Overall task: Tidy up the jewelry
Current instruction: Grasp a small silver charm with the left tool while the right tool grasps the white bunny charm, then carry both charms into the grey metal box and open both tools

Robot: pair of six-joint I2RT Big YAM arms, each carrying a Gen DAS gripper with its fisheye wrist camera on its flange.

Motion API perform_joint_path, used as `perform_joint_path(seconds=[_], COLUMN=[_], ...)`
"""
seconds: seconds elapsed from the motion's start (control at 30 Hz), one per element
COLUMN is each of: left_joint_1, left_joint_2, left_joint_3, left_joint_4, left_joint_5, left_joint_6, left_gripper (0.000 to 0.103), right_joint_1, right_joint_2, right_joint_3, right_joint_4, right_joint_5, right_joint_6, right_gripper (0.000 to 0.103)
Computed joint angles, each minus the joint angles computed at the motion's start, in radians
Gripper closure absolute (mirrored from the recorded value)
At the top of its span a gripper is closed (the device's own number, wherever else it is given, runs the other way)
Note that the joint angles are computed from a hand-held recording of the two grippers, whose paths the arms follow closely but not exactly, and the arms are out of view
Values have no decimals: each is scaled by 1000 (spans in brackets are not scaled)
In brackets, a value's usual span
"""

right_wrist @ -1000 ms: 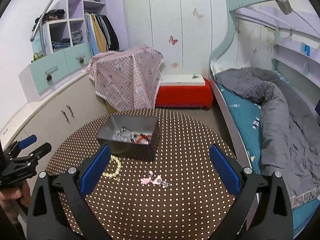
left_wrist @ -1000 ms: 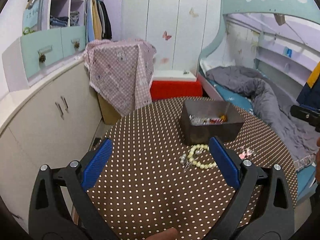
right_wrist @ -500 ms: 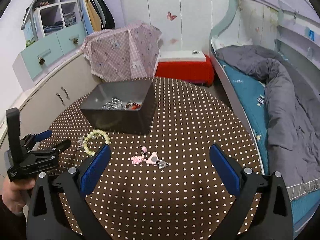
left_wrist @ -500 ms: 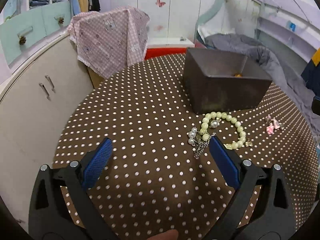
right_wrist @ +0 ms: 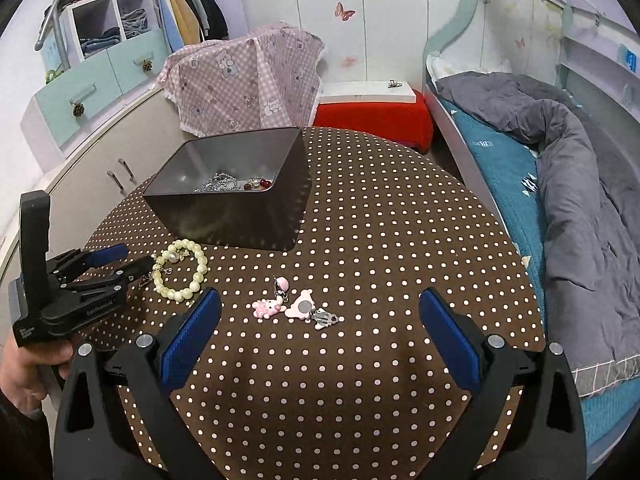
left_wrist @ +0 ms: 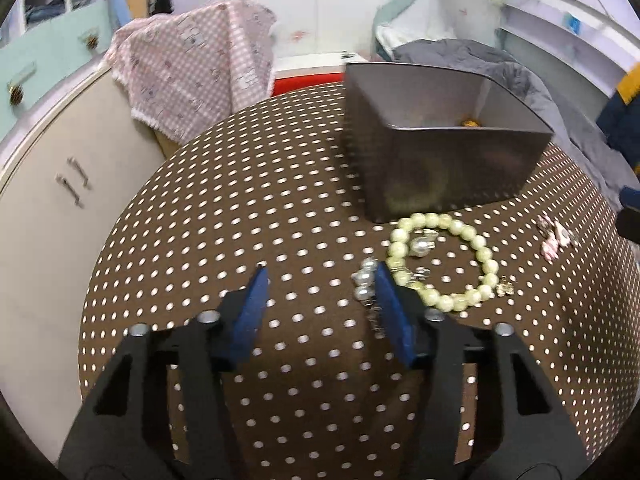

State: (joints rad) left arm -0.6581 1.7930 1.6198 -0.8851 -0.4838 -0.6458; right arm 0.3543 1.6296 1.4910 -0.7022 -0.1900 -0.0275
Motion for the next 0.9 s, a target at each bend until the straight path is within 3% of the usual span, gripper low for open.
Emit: perform_joint_path(seconds=[0.13, 0.23, 0.33, 0.5, 0.63, 0.7, 0.73, 0.77, 0.9], left_joint_1=[-5, -17, -24, -25, -29, -31, -35, -35, -38], left_joint_2=[0, 3, -24, -81, -123, -137, -145, -152, -169], left_joint_3=[1, 5, -30, -90, -119, -127, -132, -136, -146], left_joint_4=[47, 47, 73, 103, 116, 122, 125, 129, 145], left_joint_5=[63, 61, 60, 18, -12, -17, -24, -26, -23], left_joint_6=[62, 78, 43, 0, -20, -22, -26, -24, -20], left_gripper=[94, 94, 94, 94, 94, 94, 94, 94, 94], right_joint_1=[1, 2, 1, 2, 12, 21, 23, 27, 25], right_joint_2=[11, 24, 40, 69, 83, 82, 83, 84, 66], right_joint_3=[3, 2, 2, 11, 15, 14, 16, 20, 12], right_joint_4=[-6, -12, -26, -32, -10, -4, -10, -17, -41], right_joint_5=[7, 36, 37, 45, 50, 50, 39, 35, -2], right_joint_6=[-5, -18, -48, -94, -133, -163, -172, -176, -184], right_gripper=[8, 8, 9, 38, 51, 77, 84, 88, 89])
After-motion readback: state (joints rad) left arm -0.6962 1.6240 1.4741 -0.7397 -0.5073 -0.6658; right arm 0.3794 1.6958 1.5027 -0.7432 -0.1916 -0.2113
